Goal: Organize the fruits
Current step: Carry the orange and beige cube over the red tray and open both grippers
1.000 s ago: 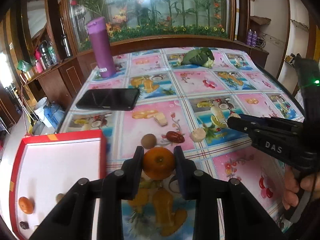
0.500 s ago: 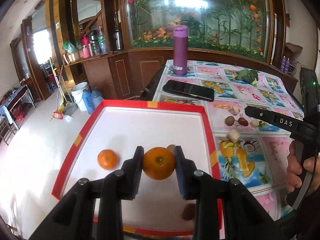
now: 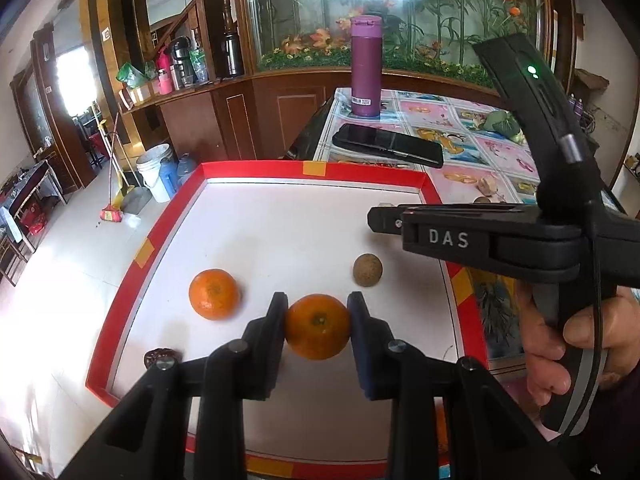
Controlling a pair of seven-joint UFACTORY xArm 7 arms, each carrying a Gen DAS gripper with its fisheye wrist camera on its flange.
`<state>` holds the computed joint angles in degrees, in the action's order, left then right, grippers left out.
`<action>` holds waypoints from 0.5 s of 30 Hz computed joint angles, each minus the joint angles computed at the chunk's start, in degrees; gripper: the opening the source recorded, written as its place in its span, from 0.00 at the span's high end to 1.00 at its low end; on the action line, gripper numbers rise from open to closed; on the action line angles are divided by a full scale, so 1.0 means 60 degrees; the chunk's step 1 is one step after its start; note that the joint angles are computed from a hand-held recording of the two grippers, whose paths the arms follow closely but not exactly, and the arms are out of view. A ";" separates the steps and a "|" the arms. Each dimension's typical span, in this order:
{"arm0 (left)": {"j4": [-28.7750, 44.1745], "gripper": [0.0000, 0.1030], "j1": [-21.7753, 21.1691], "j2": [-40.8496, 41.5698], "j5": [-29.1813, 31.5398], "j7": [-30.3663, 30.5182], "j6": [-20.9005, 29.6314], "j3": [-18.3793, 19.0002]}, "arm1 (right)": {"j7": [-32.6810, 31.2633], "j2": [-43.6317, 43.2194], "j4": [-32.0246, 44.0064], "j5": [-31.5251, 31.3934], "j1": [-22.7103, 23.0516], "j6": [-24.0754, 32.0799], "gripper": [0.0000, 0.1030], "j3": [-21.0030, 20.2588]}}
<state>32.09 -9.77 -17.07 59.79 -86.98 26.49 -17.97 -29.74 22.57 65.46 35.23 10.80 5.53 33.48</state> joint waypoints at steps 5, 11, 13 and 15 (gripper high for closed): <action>0.0195 0.68 -0.0154 0.0340 0.0044 0.0135 0.0199 0.0050 | 0.0770 0.0123 0.0233 -0.0699 0.0669 0.0377 0.78 -0.0852; 0.0228 0.68 -0.0338 0.0506 -0.0150 0.0274 0.0236 0.0208 | 0.1121 0.0157 0.0322 -0.1009 0.0802 0.0716 0.78 -0.1092; 0.0212 0.67 -0.0372 0.0536 -0.0233 0.0288 0.0267 0.0234 | 0.1272 0.0229 0.0427 -0.1124 0.0907 0.0787 0.78 -0.1210; 0.0182 0.67 -0.0391 0.0565 -0.0347 0.0312 0.0230 0.0287 | 0.1252 0.0250 0.0445 -0.1122 0.0857 0.0794 0.77 -0.1161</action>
